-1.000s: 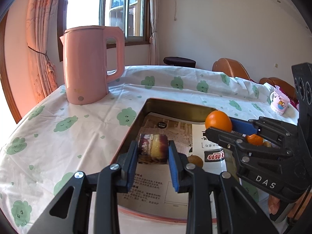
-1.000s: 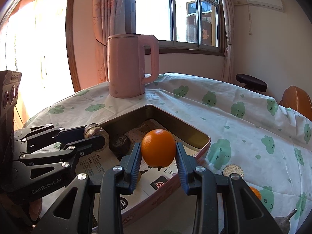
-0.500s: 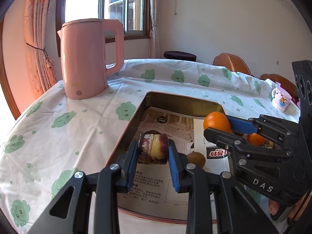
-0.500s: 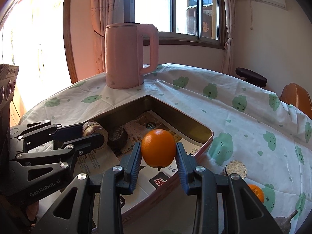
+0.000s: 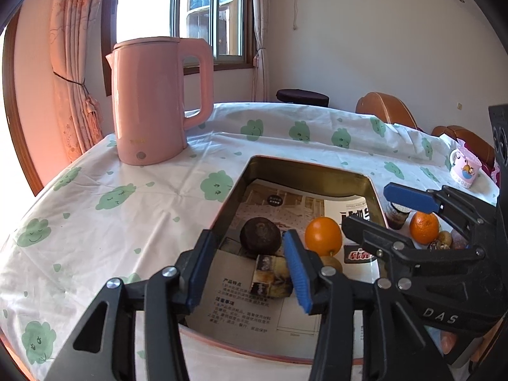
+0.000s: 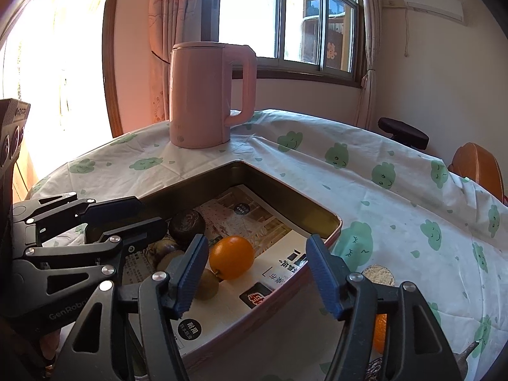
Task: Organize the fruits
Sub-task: 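Lower into the tin and open both tools, releasing the taro piece and orange, then move both open tools back to the loose fruits beside the tin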
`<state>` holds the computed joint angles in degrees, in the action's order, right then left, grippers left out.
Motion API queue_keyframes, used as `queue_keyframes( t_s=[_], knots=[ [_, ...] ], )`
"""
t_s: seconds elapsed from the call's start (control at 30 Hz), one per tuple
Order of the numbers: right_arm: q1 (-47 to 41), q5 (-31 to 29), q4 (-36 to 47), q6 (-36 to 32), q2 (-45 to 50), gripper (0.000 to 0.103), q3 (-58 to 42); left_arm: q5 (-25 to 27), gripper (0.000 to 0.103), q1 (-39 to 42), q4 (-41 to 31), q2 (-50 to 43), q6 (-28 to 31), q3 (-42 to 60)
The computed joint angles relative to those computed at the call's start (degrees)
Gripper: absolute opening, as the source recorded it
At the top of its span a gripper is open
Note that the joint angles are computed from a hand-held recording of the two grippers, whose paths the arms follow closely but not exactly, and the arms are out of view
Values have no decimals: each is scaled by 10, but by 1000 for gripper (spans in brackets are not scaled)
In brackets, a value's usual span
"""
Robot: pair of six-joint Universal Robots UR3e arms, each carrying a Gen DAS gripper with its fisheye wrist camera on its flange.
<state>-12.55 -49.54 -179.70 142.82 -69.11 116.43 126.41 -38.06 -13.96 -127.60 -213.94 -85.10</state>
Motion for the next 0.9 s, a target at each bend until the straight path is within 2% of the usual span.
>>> queue_keyframes(
  t_s=[0.17, 0.23, 0.37, 0.53, 0.6, 0.67, 0.77, 0.9],
  knots=[
    [-20, 17, -63, 32, -3, 70, 28, 54, 70, -24, 38, -10, 6, -1],
    [-39, 37, -84, 31, -15, 70, 54, 73, 72, -35, 66, -13, 11, -7],
    [-113, 79, -91, -24, -75, 70, 134, 78, 72, -43, 92, -12, 4, -16],
    [-270, 150, 12, -133, -175, 70, 218, 69, 74, -56, 95, -27, 0, 6],
    [-323, 162, 89, -179, -208, 70, 229, 66, 74, -65, 86, -38, 1, 27],
    [-368, 178, 202, -225, -243, 70, 220, 60, 75, -72, 78, -50, 6, 50],
    [-391, 166, 228, -246, -263, 70, 223, 55, 75, -84, 57, -71, 16, 91],
    [-381, 143, 254, -274, -260, 70, 217, 50, 75, -95, 32, -94, 24, 136]
  ],
)
